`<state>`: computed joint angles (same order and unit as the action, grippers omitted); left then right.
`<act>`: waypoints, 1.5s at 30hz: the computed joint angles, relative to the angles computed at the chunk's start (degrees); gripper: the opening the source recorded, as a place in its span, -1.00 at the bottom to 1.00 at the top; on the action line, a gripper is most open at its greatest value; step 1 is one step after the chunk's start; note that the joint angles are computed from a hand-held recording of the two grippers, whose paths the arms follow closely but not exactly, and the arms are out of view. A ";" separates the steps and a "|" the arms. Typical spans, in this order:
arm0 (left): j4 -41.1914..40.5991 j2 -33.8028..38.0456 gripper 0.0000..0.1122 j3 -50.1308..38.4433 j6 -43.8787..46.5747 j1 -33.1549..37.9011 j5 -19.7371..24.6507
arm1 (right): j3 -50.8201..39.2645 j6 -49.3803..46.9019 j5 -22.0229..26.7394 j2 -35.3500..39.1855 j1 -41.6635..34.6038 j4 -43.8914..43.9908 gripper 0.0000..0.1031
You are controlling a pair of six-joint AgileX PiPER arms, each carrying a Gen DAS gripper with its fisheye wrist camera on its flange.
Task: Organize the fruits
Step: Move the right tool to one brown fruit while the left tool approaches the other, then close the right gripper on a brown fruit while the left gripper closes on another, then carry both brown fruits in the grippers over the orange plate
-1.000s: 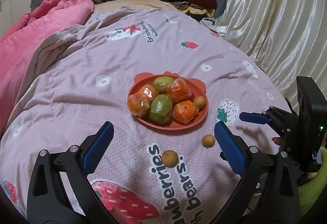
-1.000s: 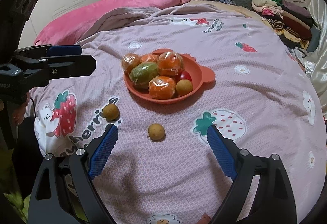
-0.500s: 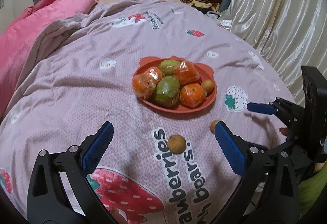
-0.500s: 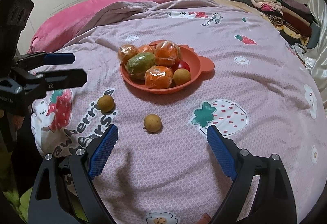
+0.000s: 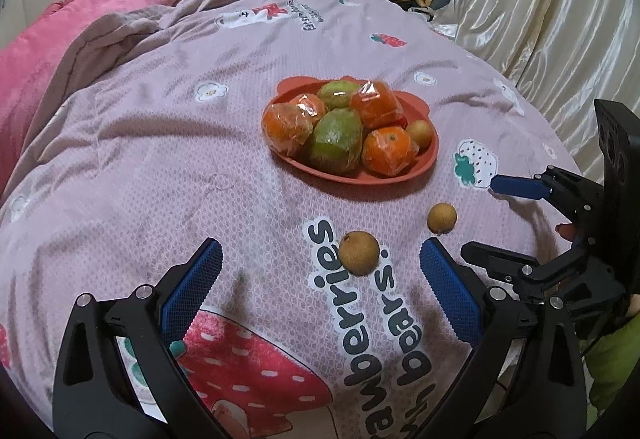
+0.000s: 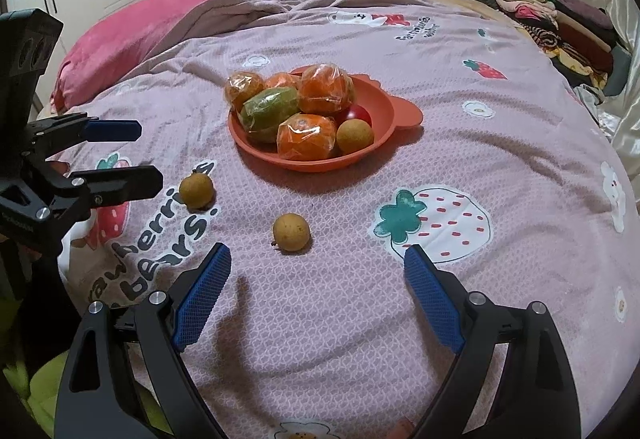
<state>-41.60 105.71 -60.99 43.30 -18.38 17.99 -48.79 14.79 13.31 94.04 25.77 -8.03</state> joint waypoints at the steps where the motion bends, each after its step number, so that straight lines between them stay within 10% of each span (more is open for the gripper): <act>1: -0.02 0.21 0.66 -0.03 0.18 -0.17 -0.02 | -0.04 -0.75 -0.06 0.13 0.02 0.57 0.69; 27: -5.24 4.71 -0.25 -2.25 6.77 -0.94 3.23 | -3.85 -29.14 -0.06 6.09 -0.97 23.96 -0.59; 35: -5.09 7.00 -0.64 -4.08 6.67 -1.28 3.75 | -2.30 -39.84 0.79 3.99 -2.94 35.07 -0.60; 45: -9.00 6.38 -0.67 -4.22 9.81 -0.14 5.20 | -0.80 -45.93 0.93 0.64 -4.51 41.69 -0.60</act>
<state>-50.60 112.09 -65.21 53.11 -18.52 23.19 -49.59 -31.14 14.24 94.68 21.26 33.65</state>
